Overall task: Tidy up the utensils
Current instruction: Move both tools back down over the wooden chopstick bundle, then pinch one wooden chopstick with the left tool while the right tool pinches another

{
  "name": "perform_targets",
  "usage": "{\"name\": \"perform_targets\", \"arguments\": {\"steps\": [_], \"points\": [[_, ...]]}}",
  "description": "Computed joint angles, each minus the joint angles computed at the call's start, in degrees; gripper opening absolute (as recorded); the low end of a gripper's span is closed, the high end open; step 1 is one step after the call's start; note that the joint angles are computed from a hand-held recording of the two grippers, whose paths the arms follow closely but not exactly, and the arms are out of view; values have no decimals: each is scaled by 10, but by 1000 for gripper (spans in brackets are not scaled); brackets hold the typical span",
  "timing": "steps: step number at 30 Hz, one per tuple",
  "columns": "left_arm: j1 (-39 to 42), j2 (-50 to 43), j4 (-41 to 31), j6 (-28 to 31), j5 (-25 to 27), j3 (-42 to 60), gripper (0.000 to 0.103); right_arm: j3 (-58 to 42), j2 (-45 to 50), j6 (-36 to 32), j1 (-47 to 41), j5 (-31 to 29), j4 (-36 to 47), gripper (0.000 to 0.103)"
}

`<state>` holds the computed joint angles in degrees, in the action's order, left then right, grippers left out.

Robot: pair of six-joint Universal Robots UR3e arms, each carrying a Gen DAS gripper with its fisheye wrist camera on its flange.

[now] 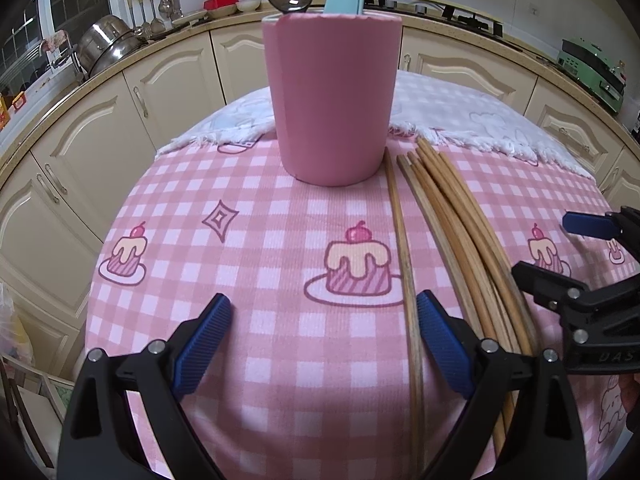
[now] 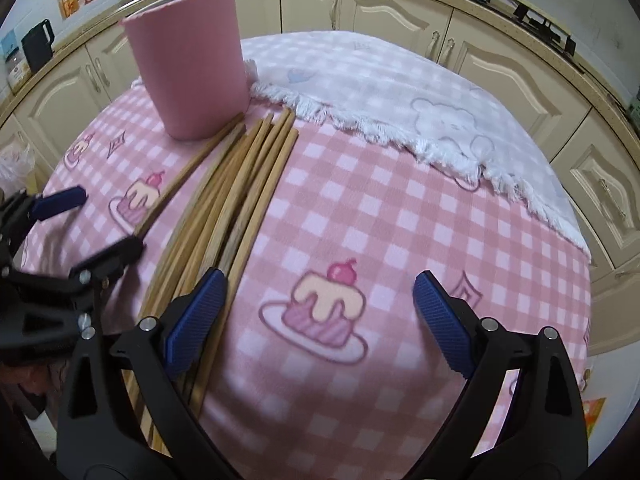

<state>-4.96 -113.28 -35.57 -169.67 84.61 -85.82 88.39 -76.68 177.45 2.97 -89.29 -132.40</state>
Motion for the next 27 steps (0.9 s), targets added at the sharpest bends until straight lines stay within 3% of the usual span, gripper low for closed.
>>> {"name": "perform_targets", "arguments": {"steps": [8,12,17,20,21,22,27], "points": [[-1,-3,-2,0,-1,4,91,-3,6,14,-10,10,-4,92],[-2,-3,1,0,2,3,91,-50,54,17,19,-30,-10,93],[-2,-4,-3,2,0,6,91,-36,45,17,17,-31,-19,93],[-7,-15,-10,17,8,26,91,-23,28,15,10,-11,-12,82],[-11,-22,-17,24,13,40,91,-33,31,15,9,-10,-5,72],[-13,-29,-24,29,16,52,89,-45,37,18,11,-10,2,64],[-10,-75,-139,68,-26,168,60,-141,98,17,20,-8,46,56]]}}
